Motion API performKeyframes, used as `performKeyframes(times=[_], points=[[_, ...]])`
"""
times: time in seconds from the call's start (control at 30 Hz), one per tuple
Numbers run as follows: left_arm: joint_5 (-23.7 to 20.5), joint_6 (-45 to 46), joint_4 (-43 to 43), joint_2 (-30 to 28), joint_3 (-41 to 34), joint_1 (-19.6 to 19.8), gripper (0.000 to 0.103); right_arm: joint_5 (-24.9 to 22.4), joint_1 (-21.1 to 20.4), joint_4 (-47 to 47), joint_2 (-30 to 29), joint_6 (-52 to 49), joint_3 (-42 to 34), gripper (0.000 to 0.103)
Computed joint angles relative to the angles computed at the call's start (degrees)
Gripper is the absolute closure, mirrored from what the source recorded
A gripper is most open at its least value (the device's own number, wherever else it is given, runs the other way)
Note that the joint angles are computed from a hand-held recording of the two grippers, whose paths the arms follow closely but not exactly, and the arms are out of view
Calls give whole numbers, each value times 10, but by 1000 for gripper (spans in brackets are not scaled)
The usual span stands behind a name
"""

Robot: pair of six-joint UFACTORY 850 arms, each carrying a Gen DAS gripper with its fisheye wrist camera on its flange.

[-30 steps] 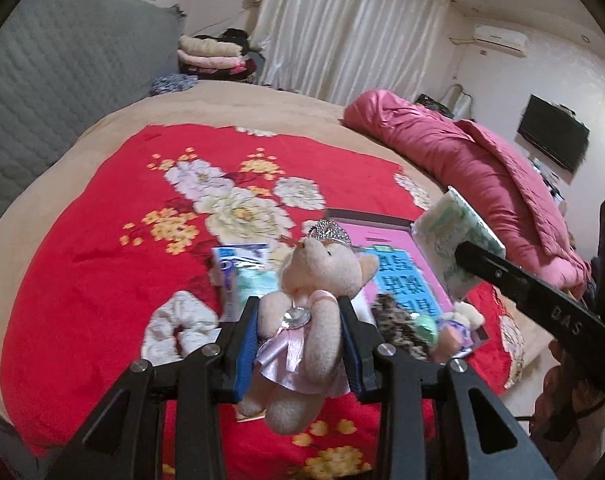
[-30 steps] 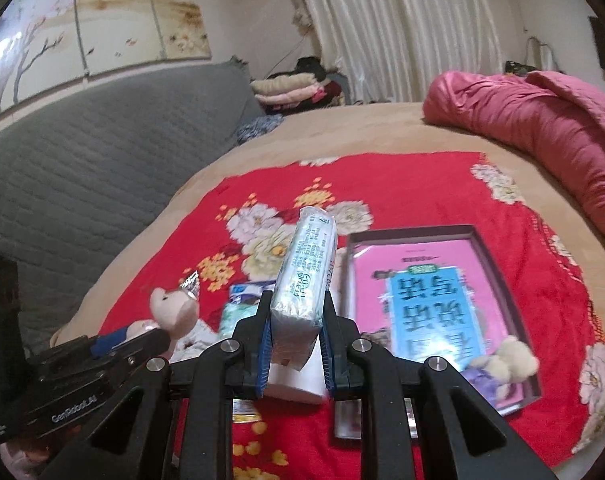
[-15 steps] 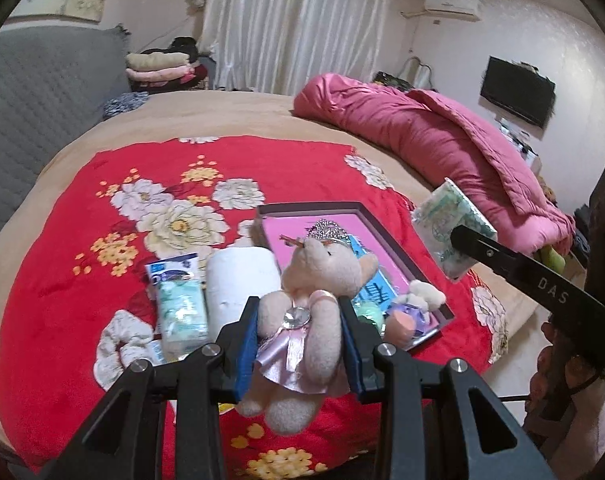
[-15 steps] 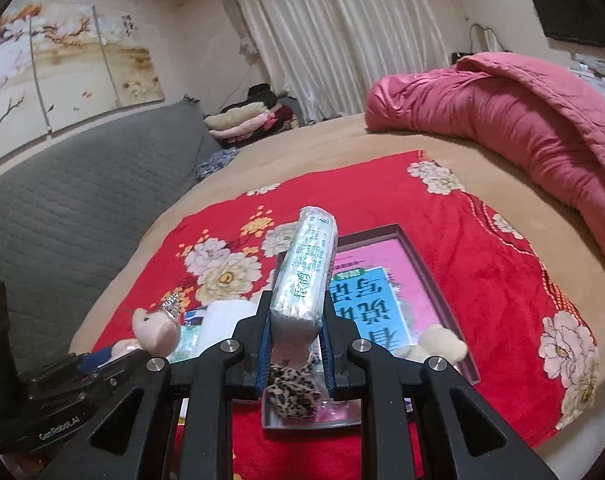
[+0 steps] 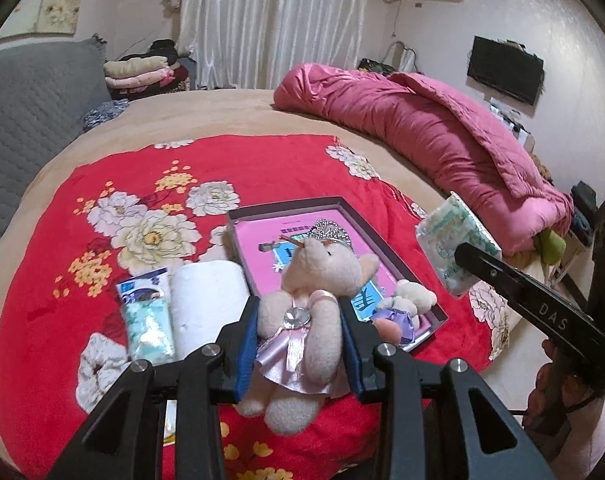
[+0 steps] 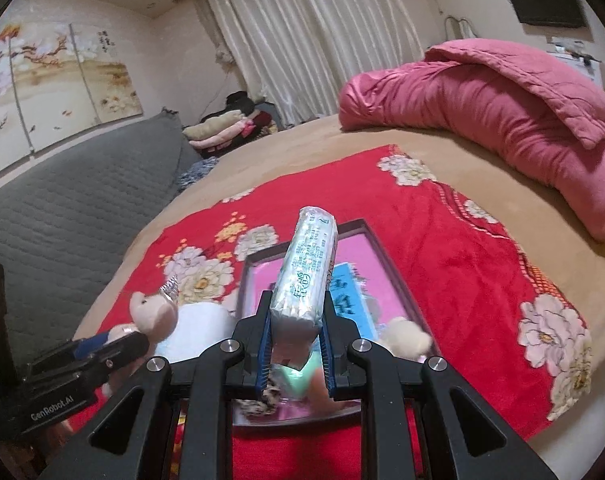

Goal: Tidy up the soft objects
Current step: 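Carry the teddy bear over the tray with the left tool while the right tool carries the pack, then lower the teddy bear into the tray and open the left tool while the right tool releases the pack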

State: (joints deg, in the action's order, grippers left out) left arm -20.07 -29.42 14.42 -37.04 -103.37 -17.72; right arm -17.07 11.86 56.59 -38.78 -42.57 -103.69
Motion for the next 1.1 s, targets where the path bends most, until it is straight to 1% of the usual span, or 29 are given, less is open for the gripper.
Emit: performKeyframes(times=[0.07,0.2,0.3,0.5,0.83,0.93,1.0,1.1], points=[[-13,15,-2,-16,-20,-3,66,9,-4,-18,2,17,6,82],[-36,60,-45,-49,-62,-6,66,10,-10,-26,1,27,11,82],[-51,76,-56,-70,-89,-8,66,5,-13,-18,-3,24,13,82],[-90,93,-75,-110,-136,-10,66,-11,-15,-40,-16,49,1,82],[-106,89,-70,-125,-141,-9,66,-24,-14,-89,-35,98,-11,82],[-112,90,-72,-132,-149,-8,66,-18,-9,-147,-38,136,-16,82],[-117,93,-74,-137,-153,-8,66,-13,-6,-170,-38,148,-16,82],[-126,94,-77,-145,-161,-8,66,-21,-6,-174,-46,149,-26,82]])
